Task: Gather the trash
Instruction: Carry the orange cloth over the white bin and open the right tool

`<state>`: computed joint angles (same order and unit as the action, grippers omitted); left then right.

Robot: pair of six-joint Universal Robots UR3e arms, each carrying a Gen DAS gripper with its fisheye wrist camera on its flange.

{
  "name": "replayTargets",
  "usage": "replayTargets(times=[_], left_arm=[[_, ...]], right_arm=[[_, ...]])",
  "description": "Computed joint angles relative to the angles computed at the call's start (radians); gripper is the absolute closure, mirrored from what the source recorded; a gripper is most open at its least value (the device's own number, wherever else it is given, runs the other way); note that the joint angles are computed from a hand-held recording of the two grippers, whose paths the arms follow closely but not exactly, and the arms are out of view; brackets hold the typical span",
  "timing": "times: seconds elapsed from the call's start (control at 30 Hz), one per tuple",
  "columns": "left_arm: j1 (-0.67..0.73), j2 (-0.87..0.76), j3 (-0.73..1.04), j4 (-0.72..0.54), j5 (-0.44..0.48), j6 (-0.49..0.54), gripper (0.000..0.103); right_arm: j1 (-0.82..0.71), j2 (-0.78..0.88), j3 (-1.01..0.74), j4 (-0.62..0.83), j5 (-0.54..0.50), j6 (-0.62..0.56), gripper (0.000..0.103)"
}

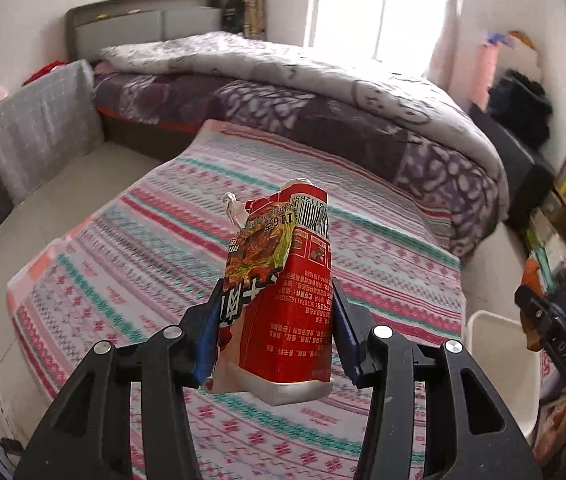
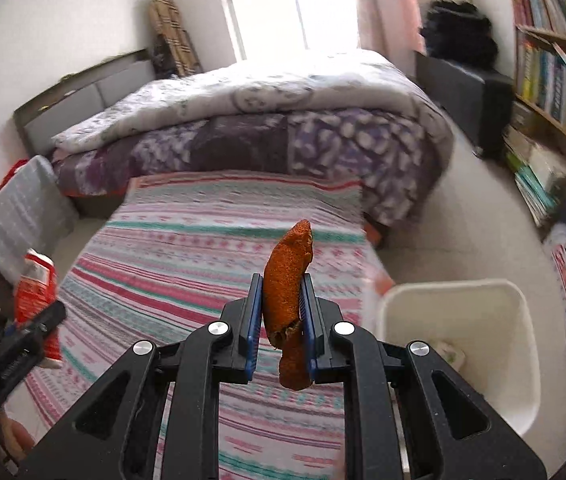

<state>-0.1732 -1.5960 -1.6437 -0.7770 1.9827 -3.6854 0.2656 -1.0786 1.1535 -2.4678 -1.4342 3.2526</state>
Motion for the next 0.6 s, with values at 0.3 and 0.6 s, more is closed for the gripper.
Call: replayTargets(times=[0.3,0.6], left_arm=[[-0.085,-0.148,0.132,0.025,0.003,-0.006,0.055],[-0.182,-0.301,0.297,0.012,0.002,0.005,0.055]], right_arm=[[-0.146,-0.051,0.060,0.011,0.019,0.037,0.086],[-0.244,-0.093,0.118,0.053,-0.002,0.023,0.085]])
